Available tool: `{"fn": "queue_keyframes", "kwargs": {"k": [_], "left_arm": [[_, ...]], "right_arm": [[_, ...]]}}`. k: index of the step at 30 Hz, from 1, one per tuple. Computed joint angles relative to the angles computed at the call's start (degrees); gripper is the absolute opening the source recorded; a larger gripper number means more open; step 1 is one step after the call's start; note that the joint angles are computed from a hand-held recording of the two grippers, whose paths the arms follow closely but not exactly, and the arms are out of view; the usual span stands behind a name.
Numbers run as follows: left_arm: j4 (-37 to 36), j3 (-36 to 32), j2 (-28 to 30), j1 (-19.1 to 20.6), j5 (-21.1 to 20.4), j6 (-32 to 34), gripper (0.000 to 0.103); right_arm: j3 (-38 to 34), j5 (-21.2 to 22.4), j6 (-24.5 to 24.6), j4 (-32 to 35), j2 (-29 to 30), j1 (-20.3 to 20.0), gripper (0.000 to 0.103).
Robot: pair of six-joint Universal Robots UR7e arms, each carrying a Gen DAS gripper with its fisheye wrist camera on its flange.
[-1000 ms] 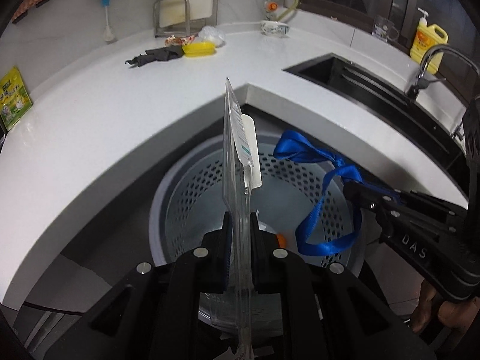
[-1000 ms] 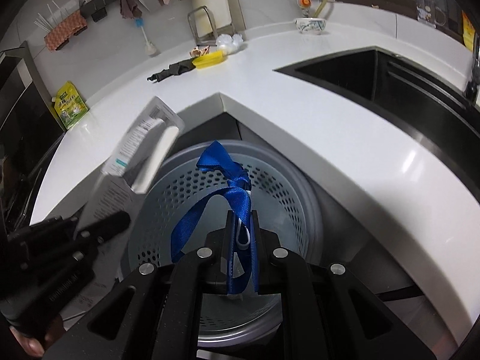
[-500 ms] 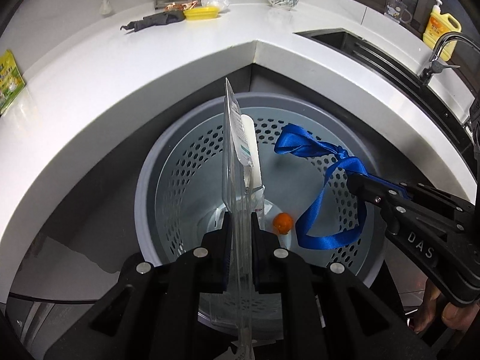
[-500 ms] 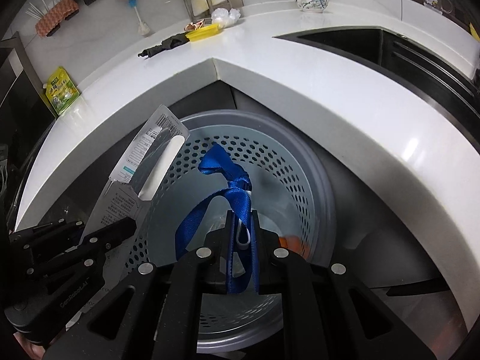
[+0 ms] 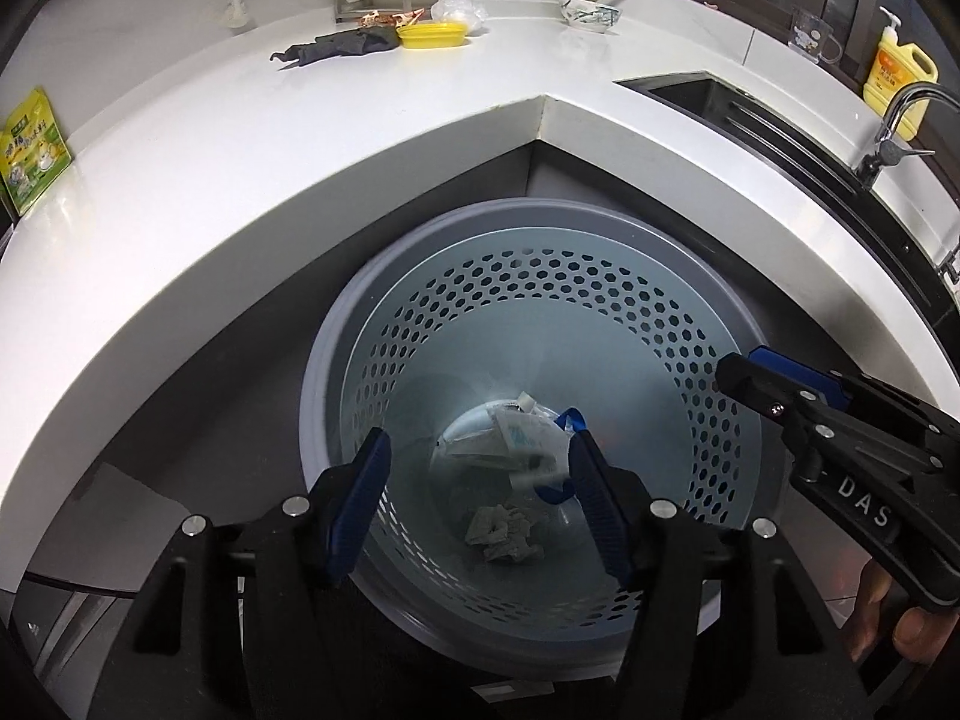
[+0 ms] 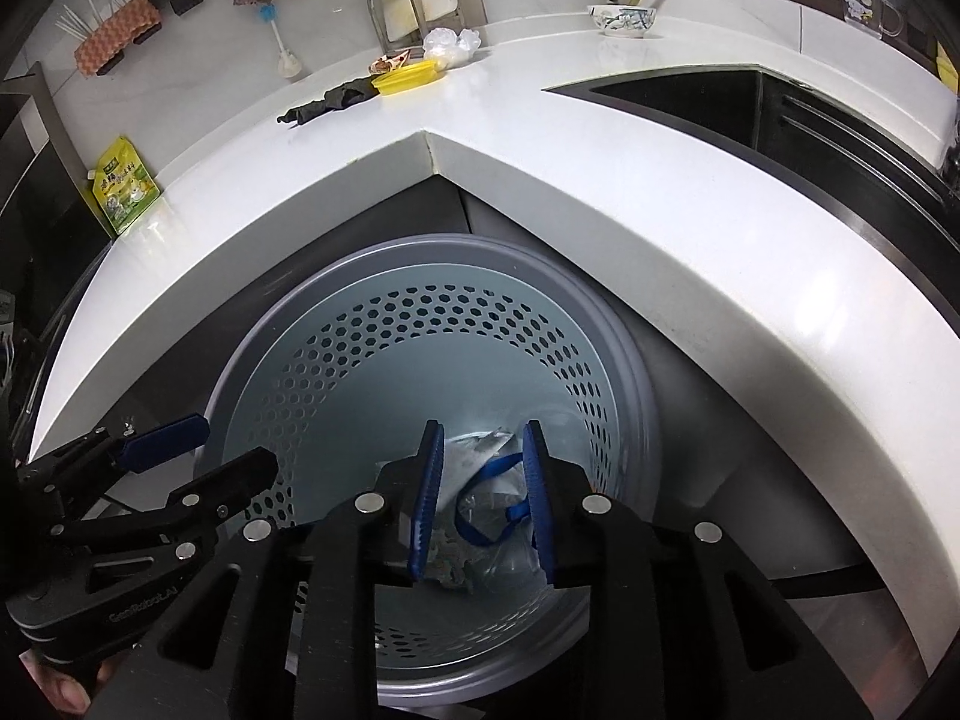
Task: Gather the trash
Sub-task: 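Open both grippers over the bin to drop the card and strap, then move both grippers back to the grey cloth and yellow lid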
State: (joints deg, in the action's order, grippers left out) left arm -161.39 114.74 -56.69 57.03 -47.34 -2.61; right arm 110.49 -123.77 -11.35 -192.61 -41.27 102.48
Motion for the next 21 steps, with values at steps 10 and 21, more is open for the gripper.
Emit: {"fn": "queue_keyframes", "kwargs": {"k": [10,21], "left_arm": [[-0.7,0.2,-0.3,-0.2,0.7,-0.1,0.061],[-1.9,0.2,-1.0,-0.3,1.3,0.2,0.061]], "right_arm": [[0.2,0.4,-0.1,-0.1,-0.2,0.2,0.026],[0.2,1.8,-0.4,0.1,-0.9,0.7,0.027]]}}
